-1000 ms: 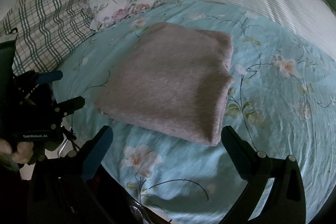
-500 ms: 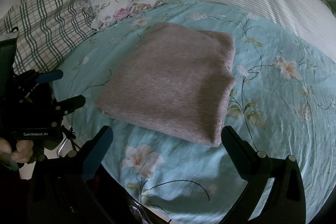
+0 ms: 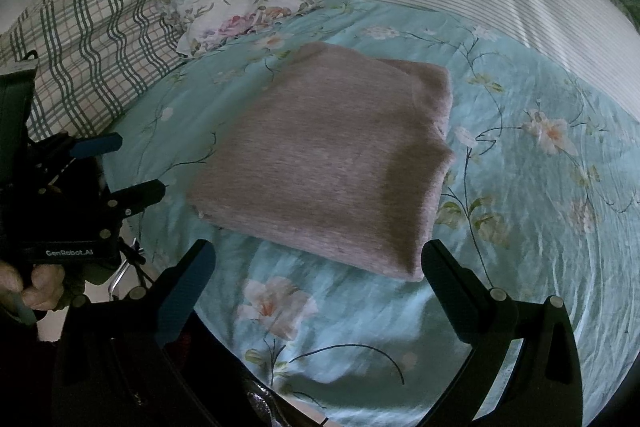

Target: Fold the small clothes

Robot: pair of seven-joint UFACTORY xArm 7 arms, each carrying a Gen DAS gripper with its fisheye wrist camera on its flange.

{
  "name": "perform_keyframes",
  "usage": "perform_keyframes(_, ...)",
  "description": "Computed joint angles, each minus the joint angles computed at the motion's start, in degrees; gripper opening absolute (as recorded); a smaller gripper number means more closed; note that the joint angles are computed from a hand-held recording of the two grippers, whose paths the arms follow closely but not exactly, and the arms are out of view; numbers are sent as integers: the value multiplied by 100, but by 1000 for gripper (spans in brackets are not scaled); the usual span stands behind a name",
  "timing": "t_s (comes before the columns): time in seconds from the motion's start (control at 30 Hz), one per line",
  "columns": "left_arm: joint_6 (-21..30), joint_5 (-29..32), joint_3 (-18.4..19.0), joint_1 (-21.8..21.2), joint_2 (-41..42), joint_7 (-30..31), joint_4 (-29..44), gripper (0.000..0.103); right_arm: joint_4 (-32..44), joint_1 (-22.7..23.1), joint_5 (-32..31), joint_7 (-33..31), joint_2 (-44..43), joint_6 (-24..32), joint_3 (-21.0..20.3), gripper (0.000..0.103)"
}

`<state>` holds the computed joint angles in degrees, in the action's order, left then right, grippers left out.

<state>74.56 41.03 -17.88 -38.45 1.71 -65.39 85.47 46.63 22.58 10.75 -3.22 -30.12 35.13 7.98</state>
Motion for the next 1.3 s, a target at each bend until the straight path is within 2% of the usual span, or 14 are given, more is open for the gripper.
perform_keyframes(1.3, 9, 22, -3, -27, 43, -18, 51, 93, 21, -23, -6, 25, 4, 10, 19, 103)
